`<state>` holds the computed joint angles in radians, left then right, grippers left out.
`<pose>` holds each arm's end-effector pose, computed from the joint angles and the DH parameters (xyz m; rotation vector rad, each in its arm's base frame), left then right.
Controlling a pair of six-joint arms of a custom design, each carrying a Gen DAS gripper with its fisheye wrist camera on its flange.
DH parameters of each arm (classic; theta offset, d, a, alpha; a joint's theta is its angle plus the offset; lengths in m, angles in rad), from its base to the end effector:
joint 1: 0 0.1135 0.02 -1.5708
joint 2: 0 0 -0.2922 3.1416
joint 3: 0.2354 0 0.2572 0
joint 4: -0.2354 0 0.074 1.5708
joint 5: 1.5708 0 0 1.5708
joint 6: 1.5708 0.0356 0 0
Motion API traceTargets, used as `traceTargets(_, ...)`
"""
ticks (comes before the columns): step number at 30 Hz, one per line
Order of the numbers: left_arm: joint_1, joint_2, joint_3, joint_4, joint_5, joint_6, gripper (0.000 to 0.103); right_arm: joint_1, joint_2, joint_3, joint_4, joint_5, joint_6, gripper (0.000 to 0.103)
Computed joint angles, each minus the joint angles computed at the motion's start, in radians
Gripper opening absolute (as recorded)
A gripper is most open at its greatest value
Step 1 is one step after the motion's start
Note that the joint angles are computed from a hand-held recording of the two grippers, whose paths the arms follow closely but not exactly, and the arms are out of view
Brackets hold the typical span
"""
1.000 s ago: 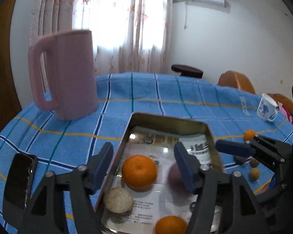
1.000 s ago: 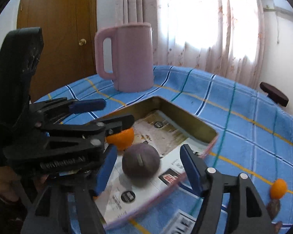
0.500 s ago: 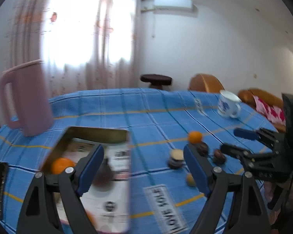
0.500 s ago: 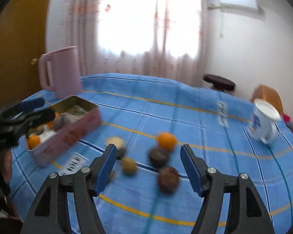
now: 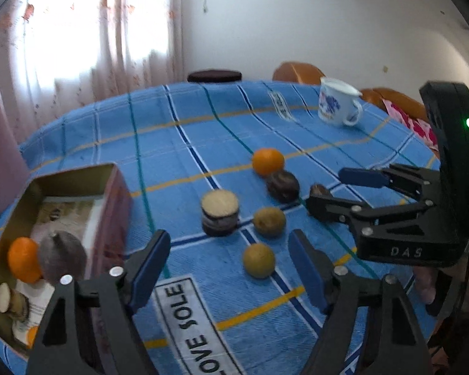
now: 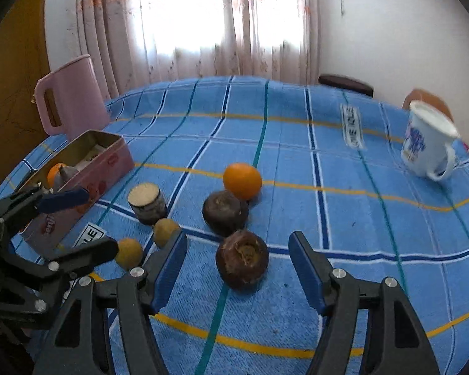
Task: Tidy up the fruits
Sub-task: 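Grasp a yellow-green fruit with the left tool while the right tool grasps a brown fruit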
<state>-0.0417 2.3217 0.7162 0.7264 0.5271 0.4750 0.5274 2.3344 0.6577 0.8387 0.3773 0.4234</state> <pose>0.3364 -0.0320 -0.0056 0.8136 2.1927 -0.4331 0.2891 0.1532 -0.0101 0.0493 2.3332 0.0137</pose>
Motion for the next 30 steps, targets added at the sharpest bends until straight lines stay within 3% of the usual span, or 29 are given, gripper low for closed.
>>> traceTargets(5, -0.03, 0.009, 0.049, -0.117, -0.01, 0.041, 0.076, -0.003, 0.009, 0.038, -0.063, -0.022, -0.004, 0.069)
traceTargets(8, -0.044, 0.023, 0.096, -0.203, -0.026, 0.051, 0.058, -0.01, 0.02, 0.054, -0.085, -0.042, -0.003, 0.064)
traceTargets(12, -0.051, 0.035, 0.129, -0.268, -0.03, 0.062, 0.043, -0.036, 0.025, 0.069, -0.113, -0.088, 0.007, 0.04)
traceTargets(15, -0.044, 0.033, 0.132, -0.286, -0.008, 0.072, 0.032, -0.035, 0.022, 0.053, -0.084, -0.094, 0.002, 0.04)
traceTargets(17, -0.039, 0.031, 0.128, -0.28, 0.003, 0.071, 0.027, -0.023, 0.017, 0.031, -0.045, -0.072, -0.001, 0.04)
traceTargets(30, 0.004, 0.002, 0.032, -0.081, 0.057, 0.021, 0.027, 0.052, -0.001, -0.068, 0.171, 0.042, -0.07, 0.04)
